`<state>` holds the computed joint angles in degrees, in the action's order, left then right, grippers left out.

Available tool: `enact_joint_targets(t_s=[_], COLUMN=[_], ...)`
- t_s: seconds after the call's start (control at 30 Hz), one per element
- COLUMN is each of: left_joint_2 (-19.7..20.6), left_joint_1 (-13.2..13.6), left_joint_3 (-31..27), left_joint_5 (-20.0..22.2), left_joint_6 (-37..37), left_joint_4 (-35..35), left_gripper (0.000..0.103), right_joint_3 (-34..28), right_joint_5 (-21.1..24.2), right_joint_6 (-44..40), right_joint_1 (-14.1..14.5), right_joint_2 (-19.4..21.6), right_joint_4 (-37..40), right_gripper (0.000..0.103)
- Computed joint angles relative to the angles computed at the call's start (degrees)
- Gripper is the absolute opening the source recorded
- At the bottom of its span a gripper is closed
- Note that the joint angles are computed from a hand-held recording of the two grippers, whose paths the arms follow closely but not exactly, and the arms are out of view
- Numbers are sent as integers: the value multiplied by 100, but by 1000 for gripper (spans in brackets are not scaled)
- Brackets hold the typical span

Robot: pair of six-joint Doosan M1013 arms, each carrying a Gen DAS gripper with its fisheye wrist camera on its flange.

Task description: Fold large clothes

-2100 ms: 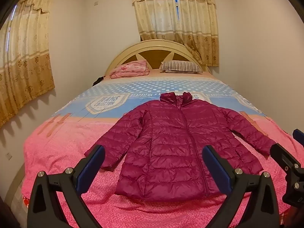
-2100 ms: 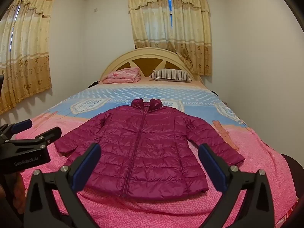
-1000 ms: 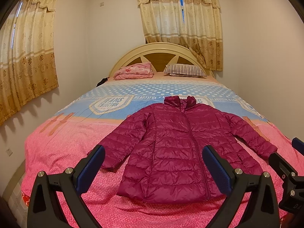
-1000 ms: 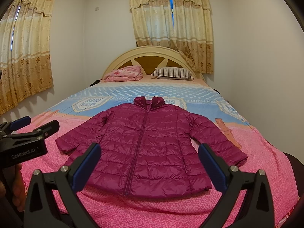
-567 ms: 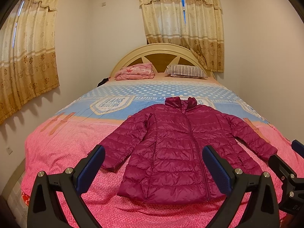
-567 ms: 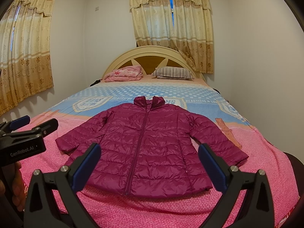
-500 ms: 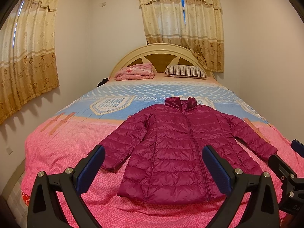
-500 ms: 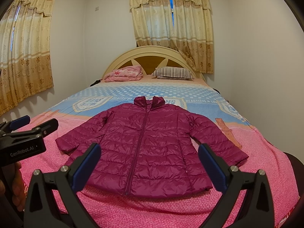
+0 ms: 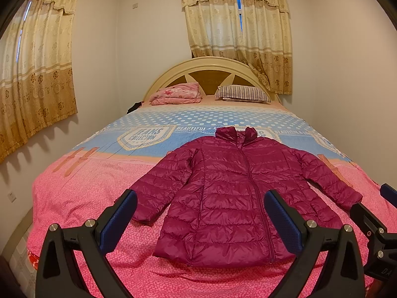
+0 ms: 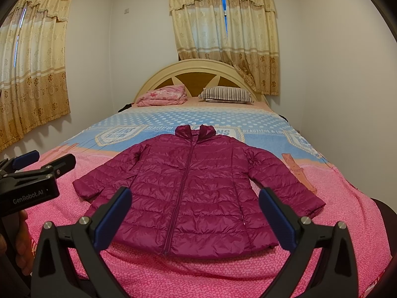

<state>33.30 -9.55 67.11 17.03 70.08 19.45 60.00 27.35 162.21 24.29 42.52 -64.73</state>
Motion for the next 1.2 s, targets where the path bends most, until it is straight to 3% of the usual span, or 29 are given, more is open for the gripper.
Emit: enact_joint_targets(t_s=[0.97,1.13,1.2], left_joint_2=[10,148,299], left_joint_1=[-3,25,38], left_joint_3=[14,-135,-336], left_joint_5=[-3,82,288], left_joint_6=[-50,256,193], left_joint_4=[17,-252,-96], left_gripper=[102,102,102], right_joint_3=[-12,-39,-125], right_joint_5=[-24,-53,-52], right_joint_6=[-66,-77,-327], right_joint_1=[1,-27,-115], right_joint_2=[12,68,144], right_joint_4=[97,128,486], right_gripper=[103,103,103])
